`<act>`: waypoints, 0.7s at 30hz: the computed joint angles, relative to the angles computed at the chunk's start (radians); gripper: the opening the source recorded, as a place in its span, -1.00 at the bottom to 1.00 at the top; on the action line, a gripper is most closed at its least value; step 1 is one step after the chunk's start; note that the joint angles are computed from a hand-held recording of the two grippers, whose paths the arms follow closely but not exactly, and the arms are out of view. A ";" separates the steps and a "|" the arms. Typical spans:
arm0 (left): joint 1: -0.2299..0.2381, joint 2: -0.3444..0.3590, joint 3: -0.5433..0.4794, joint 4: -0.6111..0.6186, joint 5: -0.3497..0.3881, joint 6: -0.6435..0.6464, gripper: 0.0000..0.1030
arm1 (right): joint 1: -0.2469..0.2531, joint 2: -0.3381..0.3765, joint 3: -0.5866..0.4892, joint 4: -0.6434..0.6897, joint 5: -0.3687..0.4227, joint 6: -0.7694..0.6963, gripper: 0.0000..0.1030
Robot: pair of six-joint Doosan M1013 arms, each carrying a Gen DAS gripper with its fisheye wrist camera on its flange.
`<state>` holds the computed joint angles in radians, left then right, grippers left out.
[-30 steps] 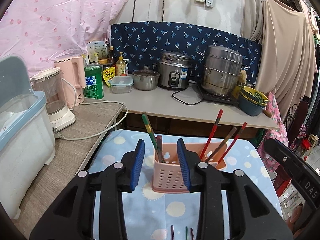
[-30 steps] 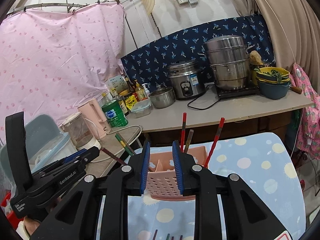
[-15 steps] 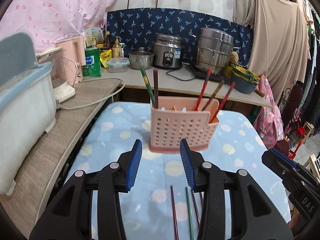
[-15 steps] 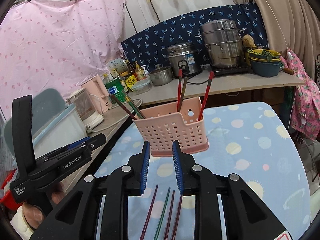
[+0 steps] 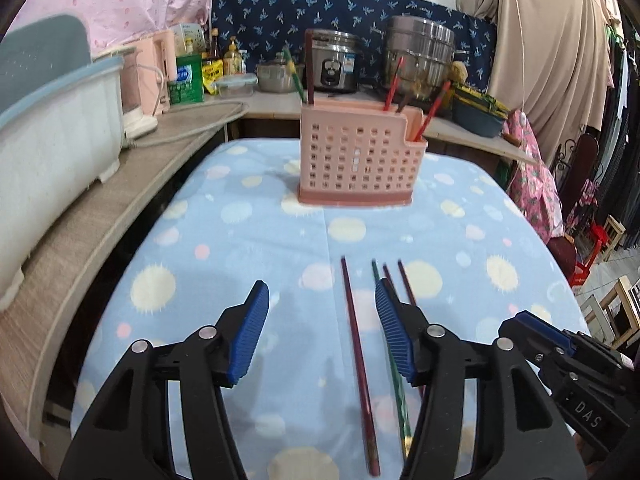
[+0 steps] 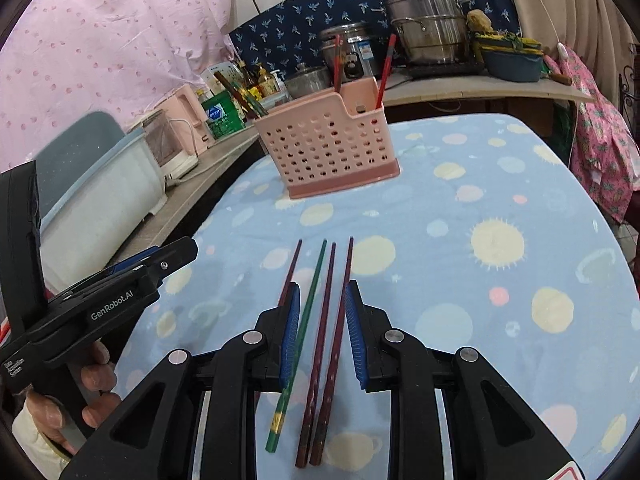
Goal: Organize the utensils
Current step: 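Move both tools back down toward the remaining chopsticks, then close right tool on a dark red chopstick while left tool closes on another red one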
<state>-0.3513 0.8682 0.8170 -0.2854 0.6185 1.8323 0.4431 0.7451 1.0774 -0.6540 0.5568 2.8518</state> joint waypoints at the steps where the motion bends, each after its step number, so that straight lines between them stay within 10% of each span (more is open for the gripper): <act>1: 0.000 -0.004 0.016 0.001 0.001 0.000 0.02 | 0.004 0.000 0.011 0.009 0.004 0.005 -0.54; 21: 0.006 -0.039 0.164 -0.019 0.017 0.019 0.04 | 0.052 0.053 -0.005 0.052 0.133 -0.086 -0.54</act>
<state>-0.3448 0.8294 0.9812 -0.3049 0.6351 1.8516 0.4955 0.7976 1.0723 -0.6019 0.6896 2.7656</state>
